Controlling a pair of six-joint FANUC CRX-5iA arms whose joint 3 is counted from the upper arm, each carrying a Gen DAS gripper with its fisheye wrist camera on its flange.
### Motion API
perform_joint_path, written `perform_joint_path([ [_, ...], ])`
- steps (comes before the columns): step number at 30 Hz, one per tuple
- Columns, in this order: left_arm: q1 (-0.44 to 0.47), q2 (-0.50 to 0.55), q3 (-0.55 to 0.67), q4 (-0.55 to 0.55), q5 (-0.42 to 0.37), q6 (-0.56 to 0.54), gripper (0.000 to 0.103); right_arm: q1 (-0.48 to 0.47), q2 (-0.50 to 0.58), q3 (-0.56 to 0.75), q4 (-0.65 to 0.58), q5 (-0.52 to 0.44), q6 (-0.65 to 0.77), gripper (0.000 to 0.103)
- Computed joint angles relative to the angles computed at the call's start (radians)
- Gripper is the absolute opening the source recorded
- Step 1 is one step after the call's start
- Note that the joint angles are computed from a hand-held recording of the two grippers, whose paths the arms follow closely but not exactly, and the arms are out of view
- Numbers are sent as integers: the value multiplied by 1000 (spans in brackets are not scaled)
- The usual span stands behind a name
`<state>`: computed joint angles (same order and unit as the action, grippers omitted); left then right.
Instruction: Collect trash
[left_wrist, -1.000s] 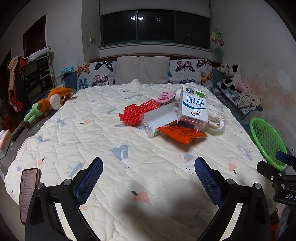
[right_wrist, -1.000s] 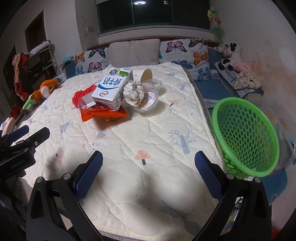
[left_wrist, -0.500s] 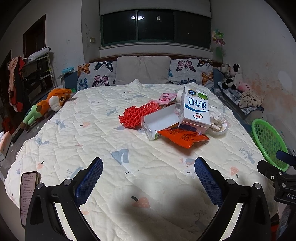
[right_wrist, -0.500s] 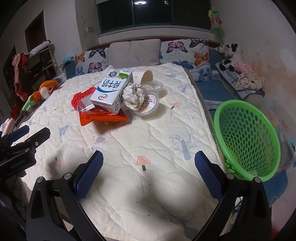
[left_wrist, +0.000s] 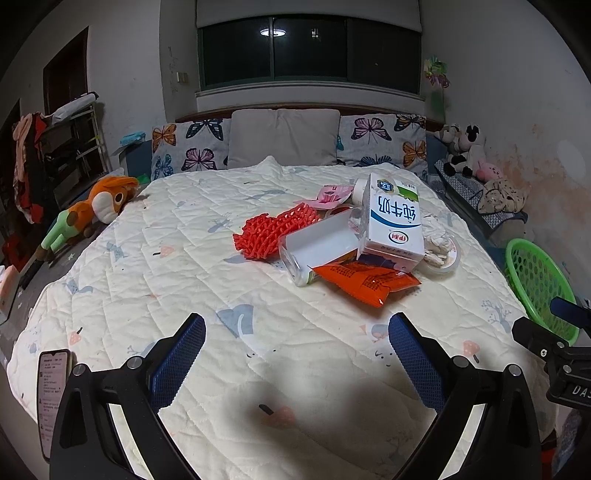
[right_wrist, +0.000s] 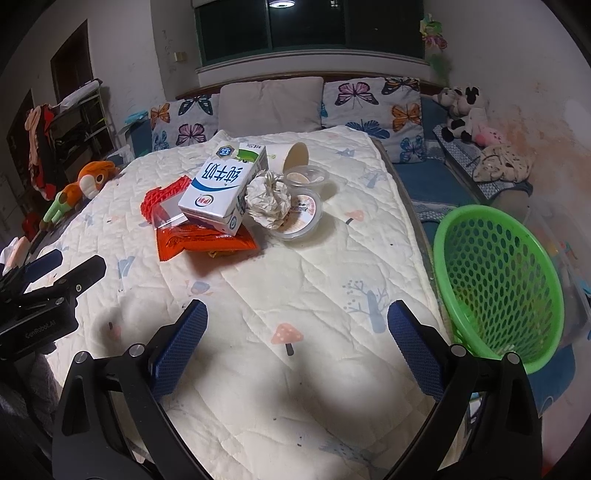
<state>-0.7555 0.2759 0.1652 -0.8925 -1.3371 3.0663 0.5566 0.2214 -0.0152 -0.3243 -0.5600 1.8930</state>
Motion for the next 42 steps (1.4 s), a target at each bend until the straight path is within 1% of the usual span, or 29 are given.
perform_joint_path([
  [9,25,3,9,5,24,-28,96,-8,30,48,-16,-16,23,95],
  [13,32,1,16,4,25,-47,96,-12,53,82,-24,-31,40,92],
  [15,44,-2,19,13,44,-61,96,-17,63,99,-29,-39,42,91],
  [23,86,28,89,31,98,-170,96,-37,86,122,-36,-49,49,91],
  [31,168,99,181,118,162,-311,94,-57,111,156,-49,-71,57,91],
  [34,203,135,220,159,173,-367,89,-61,123,170,-51,-79,58,91],
  [39,238,174,259,209,207,-445,88,-68,146,194,-51,-93,53,91],
  [42,252,206,293,228,205,-494,88,-70,159,206,-49,-100,49,91],
])
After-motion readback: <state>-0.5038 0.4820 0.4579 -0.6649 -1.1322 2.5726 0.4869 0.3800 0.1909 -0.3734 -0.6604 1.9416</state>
